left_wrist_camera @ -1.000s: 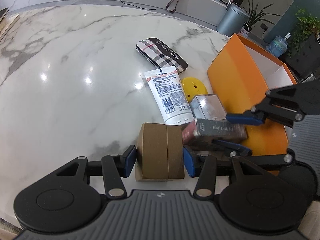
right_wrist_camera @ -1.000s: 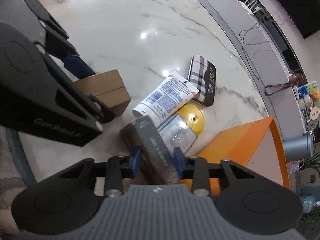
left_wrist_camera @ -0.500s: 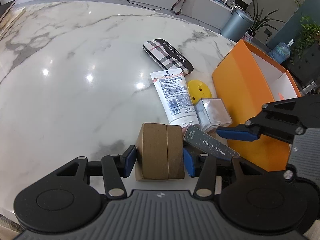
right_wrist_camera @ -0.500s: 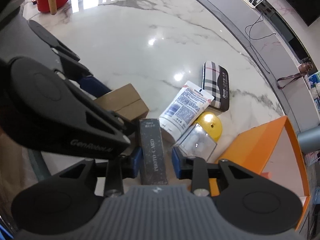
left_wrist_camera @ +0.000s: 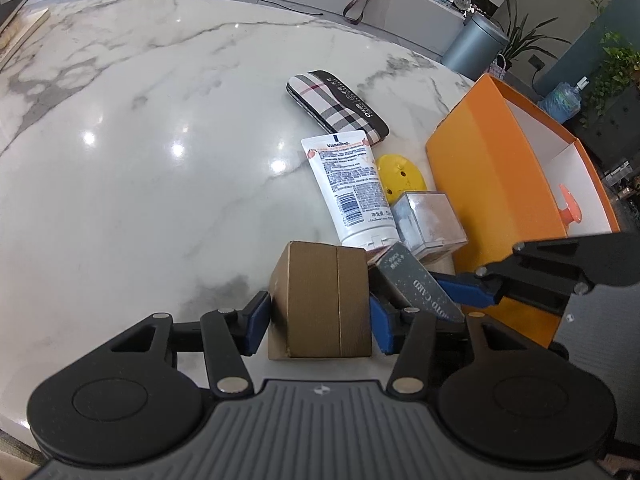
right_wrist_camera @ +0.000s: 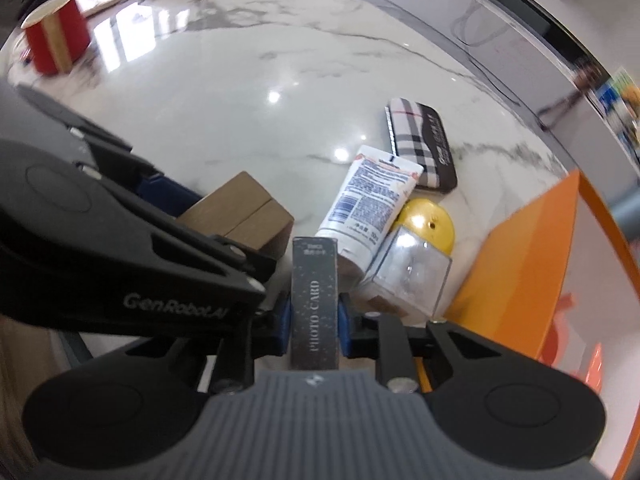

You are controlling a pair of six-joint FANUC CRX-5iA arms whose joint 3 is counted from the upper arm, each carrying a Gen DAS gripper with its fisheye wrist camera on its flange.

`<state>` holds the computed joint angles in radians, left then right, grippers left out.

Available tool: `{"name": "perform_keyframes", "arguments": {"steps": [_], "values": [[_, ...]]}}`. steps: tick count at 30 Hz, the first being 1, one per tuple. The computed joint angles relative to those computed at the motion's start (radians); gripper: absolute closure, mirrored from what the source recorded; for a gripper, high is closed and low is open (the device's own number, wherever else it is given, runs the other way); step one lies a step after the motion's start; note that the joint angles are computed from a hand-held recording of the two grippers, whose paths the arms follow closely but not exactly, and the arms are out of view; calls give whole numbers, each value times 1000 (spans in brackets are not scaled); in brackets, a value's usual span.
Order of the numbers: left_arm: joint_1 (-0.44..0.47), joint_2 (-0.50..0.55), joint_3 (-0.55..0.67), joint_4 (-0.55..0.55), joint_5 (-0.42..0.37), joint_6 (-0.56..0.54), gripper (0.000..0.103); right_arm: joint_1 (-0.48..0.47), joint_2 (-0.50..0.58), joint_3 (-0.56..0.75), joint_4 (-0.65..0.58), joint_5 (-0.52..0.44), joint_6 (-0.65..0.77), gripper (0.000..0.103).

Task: Organize rigid objects
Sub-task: 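Carry the cardboard cube and photo card box over the orange box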

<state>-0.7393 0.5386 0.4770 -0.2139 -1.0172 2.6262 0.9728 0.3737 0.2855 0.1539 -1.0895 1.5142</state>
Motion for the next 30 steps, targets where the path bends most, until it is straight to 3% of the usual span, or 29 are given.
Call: {"name": "perform_keyframes", "arguments": {"steps": [16,26,30], "values": [[-29,-70,-23,-65,33,129,46,38,-155,-206,197,173,-462,81],[-70,-64,97,-121,1,153,46,27,-297,-323,296,248,-739,80],[-77,-31,165,-91,5,117,46,24,-360,-388,401,248,-875,80]]}}
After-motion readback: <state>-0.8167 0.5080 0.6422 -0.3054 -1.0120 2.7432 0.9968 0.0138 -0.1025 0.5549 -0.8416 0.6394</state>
